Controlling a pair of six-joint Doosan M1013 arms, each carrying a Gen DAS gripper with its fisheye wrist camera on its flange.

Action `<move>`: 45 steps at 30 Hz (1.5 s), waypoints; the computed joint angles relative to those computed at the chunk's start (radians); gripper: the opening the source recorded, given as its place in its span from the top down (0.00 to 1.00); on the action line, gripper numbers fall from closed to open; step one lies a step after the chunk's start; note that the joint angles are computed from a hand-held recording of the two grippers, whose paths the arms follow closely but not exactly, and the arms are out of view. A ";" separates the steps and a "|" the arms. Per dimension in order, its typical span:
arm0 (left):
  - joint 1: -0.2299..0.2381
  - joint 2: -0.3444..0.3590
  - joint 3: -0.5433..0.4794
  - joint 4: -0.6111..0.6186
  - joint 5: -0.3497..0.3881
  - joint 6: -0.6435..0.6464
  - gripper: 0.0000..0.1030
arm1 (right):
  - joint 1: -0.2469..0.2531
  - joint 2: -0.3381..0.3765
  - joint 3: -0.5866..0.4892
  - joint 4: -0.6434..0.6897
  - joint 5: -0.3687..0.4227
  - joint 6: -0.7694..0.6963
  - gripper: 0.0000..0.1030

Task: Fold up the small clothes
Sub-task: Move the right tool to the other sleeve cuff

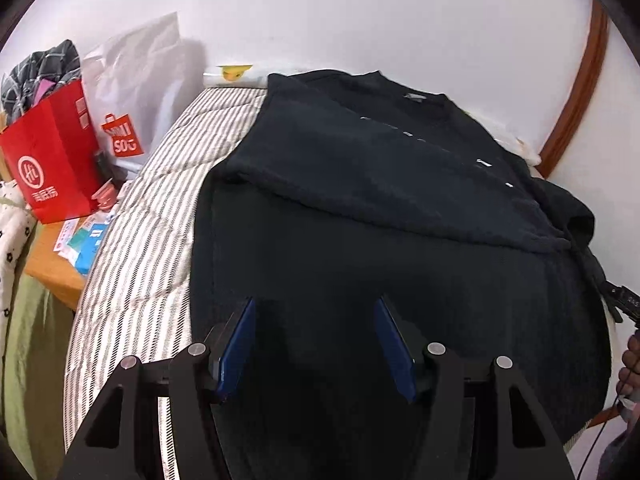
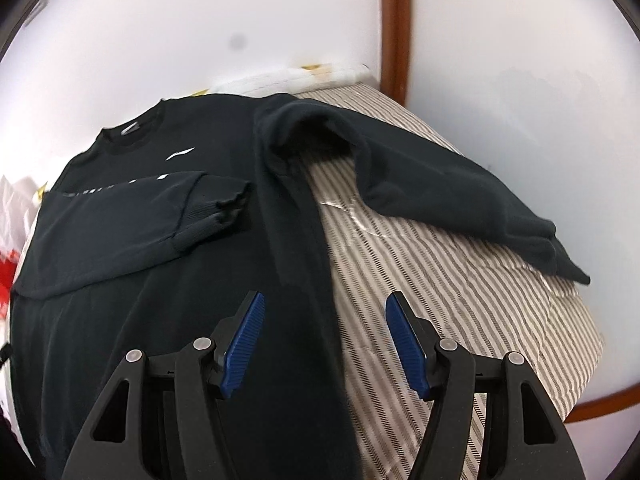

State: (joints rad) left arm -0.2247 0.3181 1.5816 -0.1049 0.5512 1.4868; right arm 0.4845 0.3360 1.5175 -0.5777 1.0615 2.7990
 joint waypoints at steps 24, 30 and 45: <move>-0.030 -0.013 -0.009 -0.012 -0.006 0.014 0.44 | -0.013 -0.023 0.041 -0.044 0.026 0.000 0.39; -0.042 -0.013 -0.023 -0.001 0.015 -0.013 0.39 | -0.025 -0.038 0.056 -0.078 0.046 -0.029 0.39; -0.090 0.010 -0.085 -0.001 0.057 -0.030 0.39 | -0.086 -0.082 0.126 -0.074 0.067 -0.035 0.39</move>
State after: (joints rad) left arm -0.3149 0.3285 1.4969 -0.1059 0.6081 1.4566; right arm 0.3983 0.2543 1.6435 -0.6520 1.1289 2.7640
